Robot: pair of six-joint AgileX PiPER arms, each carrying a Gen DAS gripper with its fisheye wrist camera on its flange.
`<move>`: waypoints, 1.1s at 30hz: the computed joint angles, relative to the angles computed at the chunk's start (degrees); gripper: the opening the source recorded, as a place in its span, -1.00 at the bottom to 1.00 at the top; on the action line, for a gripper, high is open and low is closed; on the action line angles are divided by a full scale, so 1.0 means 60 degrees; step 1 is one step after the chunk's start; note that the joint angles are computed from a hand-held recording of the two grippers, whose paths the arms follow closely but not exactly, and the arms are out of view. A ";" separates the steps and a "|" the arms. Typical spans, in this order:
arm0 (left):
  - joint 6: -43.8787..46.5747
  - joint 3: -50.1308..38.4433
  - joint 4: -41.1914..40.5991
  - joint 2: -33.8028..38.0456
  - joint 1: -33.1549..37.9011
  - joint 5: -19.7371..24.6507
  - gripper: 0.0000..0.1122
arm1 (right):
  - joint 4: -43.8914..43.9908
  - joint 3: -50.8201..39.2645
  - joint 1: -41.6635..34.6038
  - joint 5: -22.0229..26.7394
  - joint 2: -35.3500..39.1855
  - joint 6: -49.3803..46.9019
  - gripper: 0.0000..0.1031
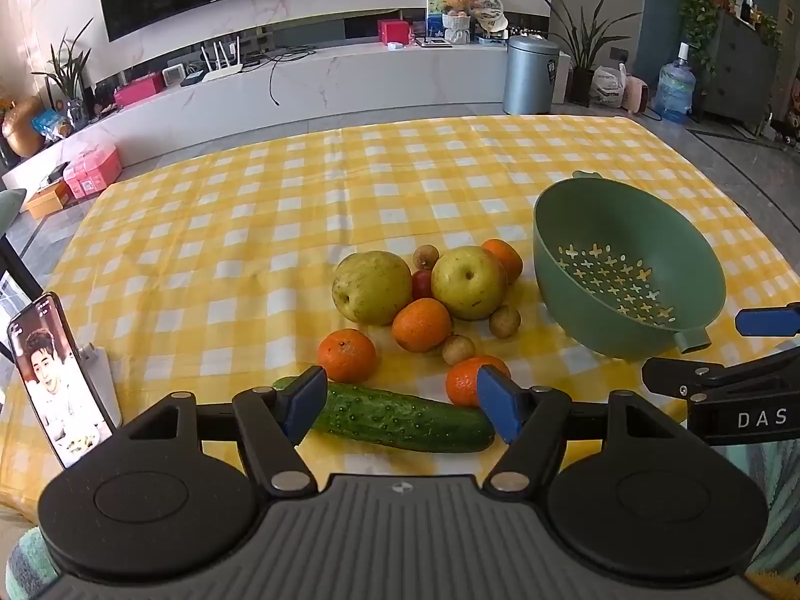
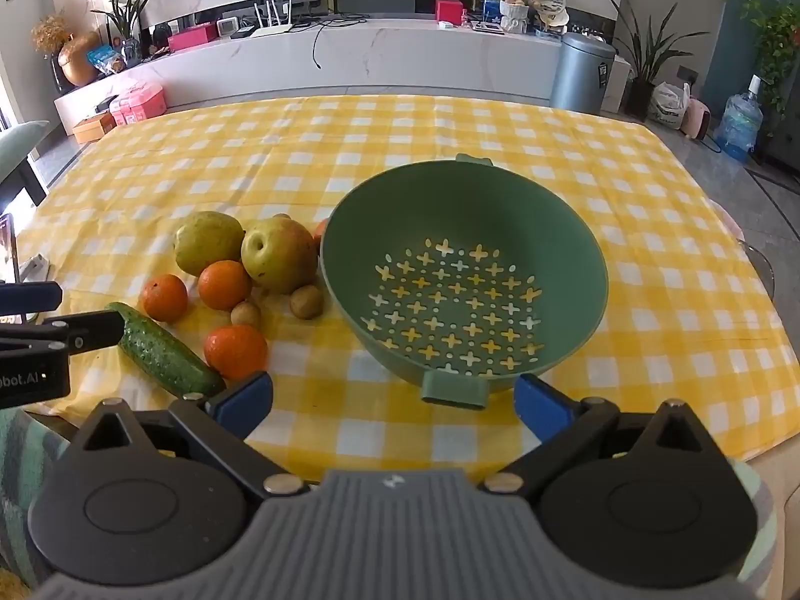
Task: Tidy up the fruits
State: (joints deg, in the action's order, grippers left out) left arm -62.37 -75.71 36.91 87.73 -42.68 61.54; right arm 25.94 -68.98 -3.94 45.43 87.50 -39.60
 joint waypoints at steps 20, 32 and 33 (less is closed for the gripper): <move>-0.0031 0.0039 0.0011 -0.0010 -0.0043 0.0013 0.43 | -0.0142 -0.0005 0.0107 0.0051 0.0008 0.0102 0.92; 0.0392 -0.0194 -0.0561 0.0196 0.0115 0.0187 0.43 | -0.0198 0.0011 0.0203 0.0033 0.0018 0.0135 0.92; 0.0486 -0.0239 -0.0653 0.0200 0.0143 0.0236 0.43 | -0.0202 0.0012 0.0209 0.0034 0.0020 0.0134 0.92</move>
State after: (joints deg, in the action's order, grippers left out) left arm -59.46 -77.15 32.99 88.92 -41.82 62.96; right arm 24.73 -68.90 -2.69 45.63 87.62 -38.80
